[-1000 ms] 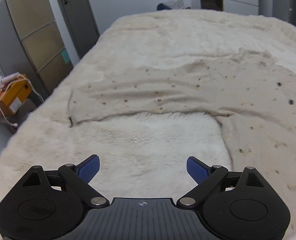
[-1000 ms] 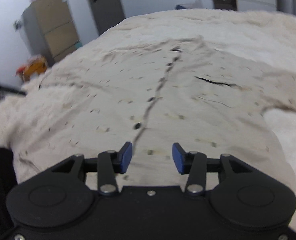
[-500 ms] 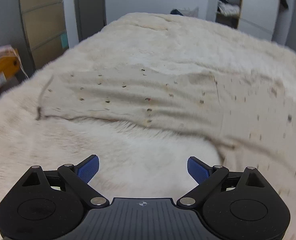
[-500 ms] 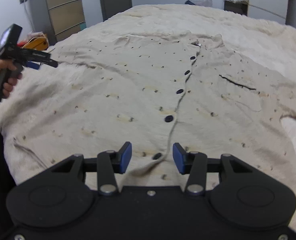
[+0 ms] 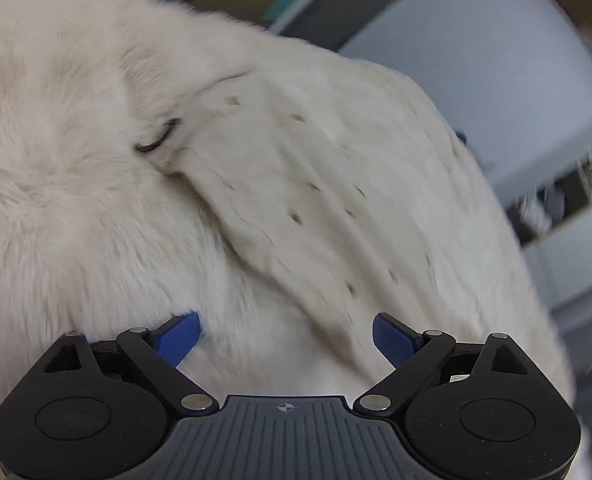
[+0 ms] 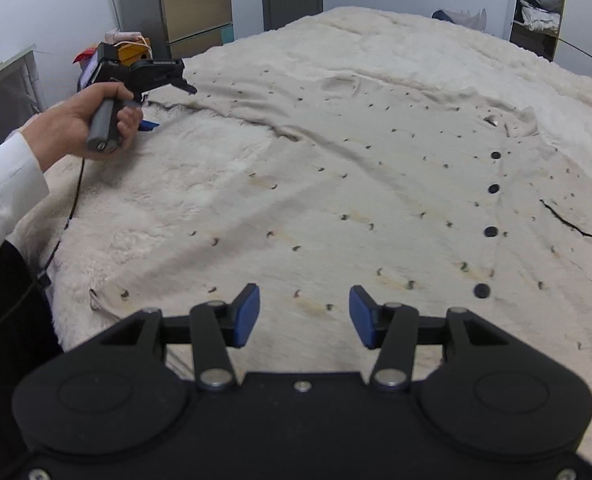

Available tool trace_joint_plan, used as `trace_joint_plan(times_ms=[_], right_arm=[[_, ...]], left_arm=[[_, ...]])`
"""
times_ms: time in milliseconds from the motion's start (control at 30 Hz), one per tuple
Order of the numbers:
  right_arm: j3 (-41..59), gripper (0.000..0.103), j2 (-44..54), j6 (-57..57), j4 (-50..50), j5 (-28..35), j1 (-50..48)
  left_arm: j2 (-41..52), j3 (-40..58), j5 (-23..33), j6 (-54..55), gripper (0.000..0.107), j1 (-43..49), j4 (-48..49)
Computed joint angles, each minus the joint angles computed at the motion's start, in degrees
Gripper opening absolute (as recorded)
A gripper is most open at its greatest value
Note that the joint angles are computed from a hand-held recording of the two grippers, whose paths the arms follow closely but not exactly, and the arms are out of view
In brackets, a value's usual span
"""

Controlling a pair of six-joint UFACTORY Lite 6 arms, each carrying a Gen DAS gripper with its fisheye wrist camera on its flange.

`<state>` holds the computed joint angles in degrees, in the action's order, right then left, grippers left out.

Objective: Fold clothes

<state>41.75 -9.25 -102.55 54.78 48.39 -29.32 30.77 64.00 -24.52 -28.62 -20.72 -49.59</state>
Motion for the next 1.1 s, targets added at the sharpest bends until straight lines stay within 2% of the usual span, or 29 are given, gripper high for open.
trace_joint_plan(times_ms=[33,67,100,133,167,233,267,367,433,500,533,667,733,767,800,833,867,1000,1100], right_arm=[[-0.31,0.048,-0.26,1.05,-0.08,-1.56,1.28],[-0.25,0.048,-0.29,1.84,-0.02,-2.45,2.09],[-0.03,0.048,-0.19,2.38,0.20,-3.00,2.63],[0.21,0.048,-0.09,2.91,0.41,-3.54,3.15],[0.44,0.048,0.03,3.45,0.62,-4.09,3.67],[1.00,0.048,0.47,4.37,1.26,-5.01,4.61],[1.35,0.048,0.91,4.66,1.79,-5.27,5.01],[1.88,0.048,1.78,5.28,2.88,-6.41,6.10],[2.69,0.048,2.79,6.20,2.78,-6.27,6.52],[3.48,0.048,3.56,6.42,2.43,-6.12,6.81],[3.60,0.048,3.54,6.16,2.38,-6.12,6.75],[11.32,0.048,9.14,8.46,1.34,-1.33,0.54],[16.78,0.048,13.55,11.21,0.78,-0.13,-3.13],[19.62,0.048,15.82,12.47,0.41,0.06,-5.18],[21.98,0.048,17.80,13.19,0.09,0.15,-7.00],[23.46,0.048,19.12,13.12,-0.03,0.12,-8.74],[24.60,0.048,20.16,12.73,-0.06,0.02,-10.43],[27.66,0.048,23.47,11.60,-0.10,0.09,-15.62],[28.88,0.048,25.65,11.23,-0.60,-0.08,-17.51]], left_arm=[[0.88,0.04,-1.71,-4.37,0.086,0.86,3.48],[1.85,0.41,-3.31,-7.26,0.061,1.59,5.31],[1.79,-0.03,-3.65,-7.91,0.046,1.79,4.75],[1.83,-0.15,-3.91,-7.43,0.016,1.81,2.81],[1.81,-0.66,-4.45,-8.46,0.001,1.94,2.32],[-0.73,-4.80,-8.17,-13.90,0.001,1.48,2.71],[-1.92,-6.05,-9.48,-13.51,0.000,0.97,-0.06],[-4.64,-7.02,-11.29,0.06,0.001,-0.51,-11.01],[-4.13,-4.81,-9.39,8.60,0.003,-0.67,-17.47],[-4.34,-3.89,-8.37,12.73,0.013,-0.86,-21.24],[-4.94,-4.45,-8.68,11.19,0.020,-1.10,-20.70],[-5.00,-2.76,-8.72,13.68,0.058,-2.03,-22.09],[-2.75,-1.06,-7.85,8.37,0.061,-1.17,-14.22],[-2.13,-1.42,-8.56,5.62,0.056,-0.76,-11.64],[-1.41,-1.14,-9.13,5.05,0.044,-0.59,-11.45],[-0.74,-0.49,-10.44,6.78,0.013,-1.08,-13.66],[-0.03,0.40,-11.79,9.07,0.001,-1.62,-16.50],[-3.64,-1.64,-21.49,13.05,0.001,-5.56,-22.12],[-5.87,-0.08,-30.86,26.10,0.004,-9.64,-37.34]])
